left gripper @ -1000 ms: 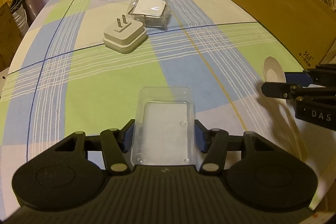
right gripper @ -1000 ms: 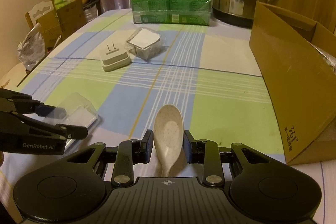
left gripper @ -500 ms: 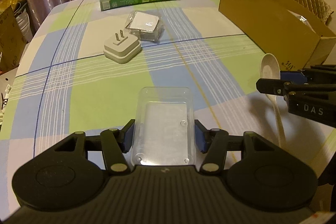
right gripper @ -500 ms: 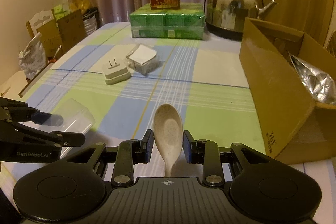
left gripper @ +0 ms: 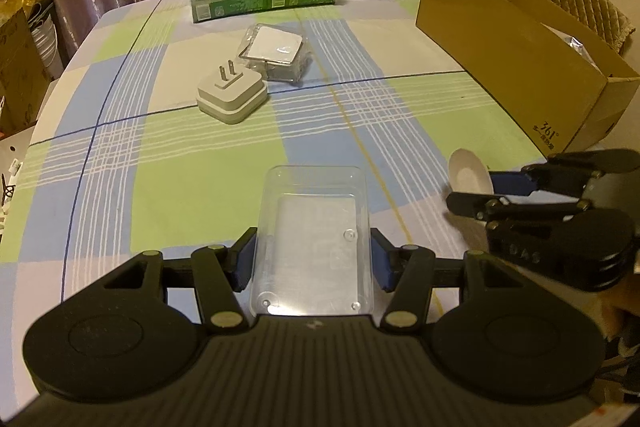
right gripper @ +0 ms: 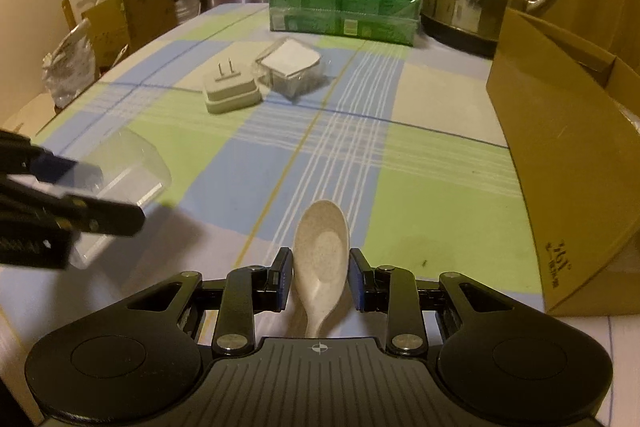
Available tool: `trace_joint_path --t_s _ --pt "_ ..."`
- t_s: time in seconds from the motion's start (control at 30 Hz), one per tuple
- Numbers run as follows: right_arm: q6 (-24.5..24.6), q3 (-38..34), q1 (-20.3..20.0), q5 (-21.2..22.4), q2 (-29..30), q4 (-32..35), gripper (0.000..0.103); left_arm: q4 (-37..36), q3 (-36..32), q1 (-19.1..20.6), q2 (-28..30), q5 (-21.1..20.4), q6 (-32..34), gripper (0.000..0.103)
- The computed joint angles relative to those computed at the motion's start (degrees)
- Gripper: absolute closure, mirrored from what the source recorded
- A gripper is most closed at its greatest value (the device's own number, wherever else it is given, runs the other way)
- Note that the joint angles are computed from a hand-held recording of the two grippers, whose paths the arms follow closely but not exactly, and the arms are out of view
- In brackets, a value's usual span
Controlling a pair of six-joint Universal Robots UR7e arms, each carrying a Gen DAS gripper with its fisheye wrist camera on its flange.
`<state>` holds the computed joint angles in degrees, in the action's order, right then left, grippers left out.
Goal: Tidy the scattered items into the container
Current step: 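Carry the clear tray and white spoon toward the cardboard box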
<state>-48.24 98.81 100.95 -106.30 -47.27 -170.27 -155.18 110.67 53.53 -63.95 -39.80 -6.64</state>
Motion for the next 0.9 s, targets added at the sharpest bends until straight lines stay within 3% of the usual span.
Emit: trace_joint_path --t_s 0.13,0.17,0.2,0.27,0.7,0.77,0.9 --pt "-0.91 1.72 -0.7 0.24 0.2 -3.53 0.072 0.08 0.25 0.41 -0.14 -0.11 -0.46 0.051" --pt "-1.11 2.3 -0.77 0.34 0.17 -4.81 0.068 0.07 0.31 0.53 -0.19 -0.16 -0.53 0.051" --pt "-1.14 2.71 -0.8 0.39 0.15 -5.7 0.053 0.05 0.31 0.66 -0.22 -0.2 -0.58 0.051" --pt "-1.13 3.3 -0.88 0.93 0.01 -6.38 0.047 -0.07 0.34 0.82 -0.25 -0.18 -0.6 0.051" --pt "0.77 3.06 -0.57 -0.1 2.11 -11.71 0.048 -1.18 0.14 1.19 0.17 -0.86 -0.43 0.051" --pt "0.74 3.4 -0.68 0.11 2.07 -12.59 0.051 -1.27 0.09 1.27 0.19 -0.97 -0.37 0.051" --pt "0.04 3.59 -0.77 0.48 2.01 -13.06 0.073 -1.46 0.06 1.39 0.28 -1.04 -0.34 0.051"
